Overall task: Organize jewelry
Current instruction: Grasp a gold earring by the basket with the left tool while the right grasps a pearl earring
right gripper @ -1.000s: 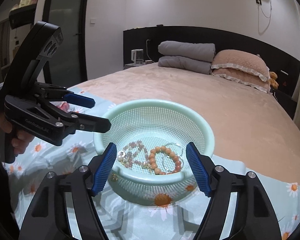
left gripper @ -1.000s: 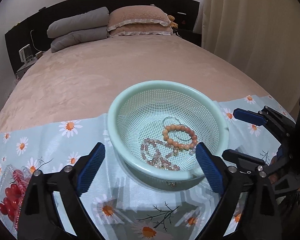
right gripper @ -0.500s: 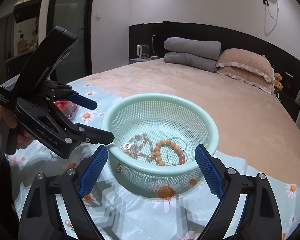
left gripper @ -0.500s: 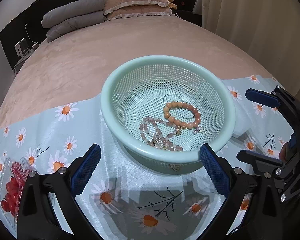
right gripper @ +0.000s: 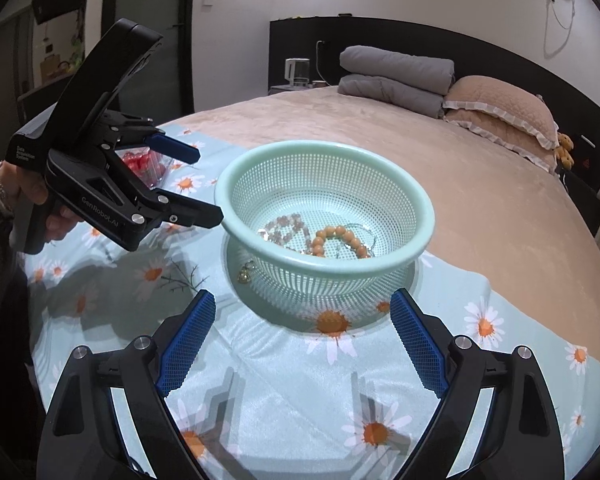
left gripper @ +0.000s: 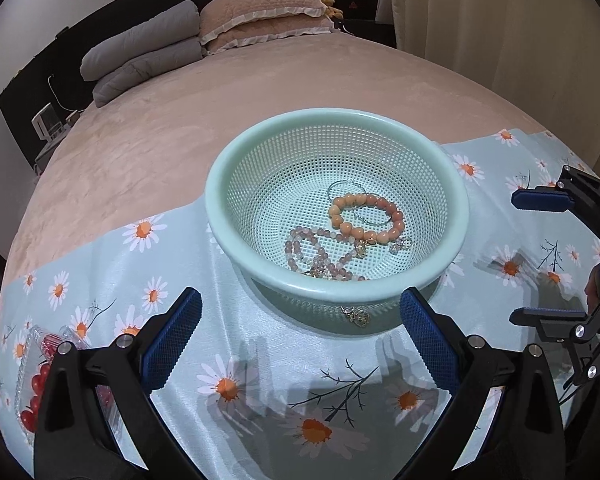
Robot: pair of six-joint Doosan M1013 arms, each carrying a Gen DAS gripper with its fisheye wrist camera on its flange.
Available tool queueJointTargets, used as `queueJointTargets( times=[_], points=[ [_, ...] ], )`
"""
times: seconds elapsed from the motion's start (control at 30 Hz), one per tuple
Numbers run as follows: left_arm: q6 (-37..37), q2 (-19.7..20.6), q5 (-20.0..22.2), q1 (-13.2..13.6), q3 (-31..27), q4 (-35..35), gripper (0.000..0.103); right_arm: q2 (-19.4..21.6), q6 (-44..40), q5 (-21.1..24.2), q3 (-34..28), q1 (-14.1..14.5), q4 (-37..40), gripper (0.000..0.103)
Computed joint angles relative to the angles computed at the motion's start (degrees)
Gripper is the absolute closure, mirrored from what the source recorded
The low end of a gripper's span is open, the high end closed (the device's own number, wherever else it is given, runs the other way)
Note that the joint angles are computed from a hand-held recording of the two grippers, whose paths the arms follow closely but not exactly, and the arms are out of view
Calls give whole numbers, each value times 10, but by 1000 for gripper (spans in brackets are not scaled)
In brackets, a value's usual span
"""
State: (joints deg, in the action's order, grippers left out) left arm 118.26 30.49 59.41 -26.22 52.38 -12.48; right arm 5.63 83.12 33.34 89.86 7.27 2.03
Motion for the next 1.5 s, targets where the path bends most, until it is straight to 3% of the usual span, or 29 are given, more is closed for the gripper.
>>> queueJointTargets(
  times=[0.4,0.63,0.83,0.9,1.1,1.23,1.37,1.5],
  points=[
    [14,2,61,-4,-1,34,6,-12,-47,94,16,4,6,18],
    [8,2,63,-10,9,57,6,-31,-104,74,48,5,82,18],
    [-7,9,67,-15,9,77,6,-18,-190,64,45,17,147,18],
    [-18,14,70,-15,4,78,6,-9,-193,73,36,26,134,20],
    [-54,22,54,-11,1,62,6,7,-232,95,24,35,156,27],
    [-53,28,64,-12,-3,57,6,13,-261,100,21,41,155,42],
    [-55,27,54,-17,2,57,6,17,-273,115,16,38,169,44],
    [-64,26,40,-23,12,57,6,24,-282,146,4,38,175,62]
  ],
)
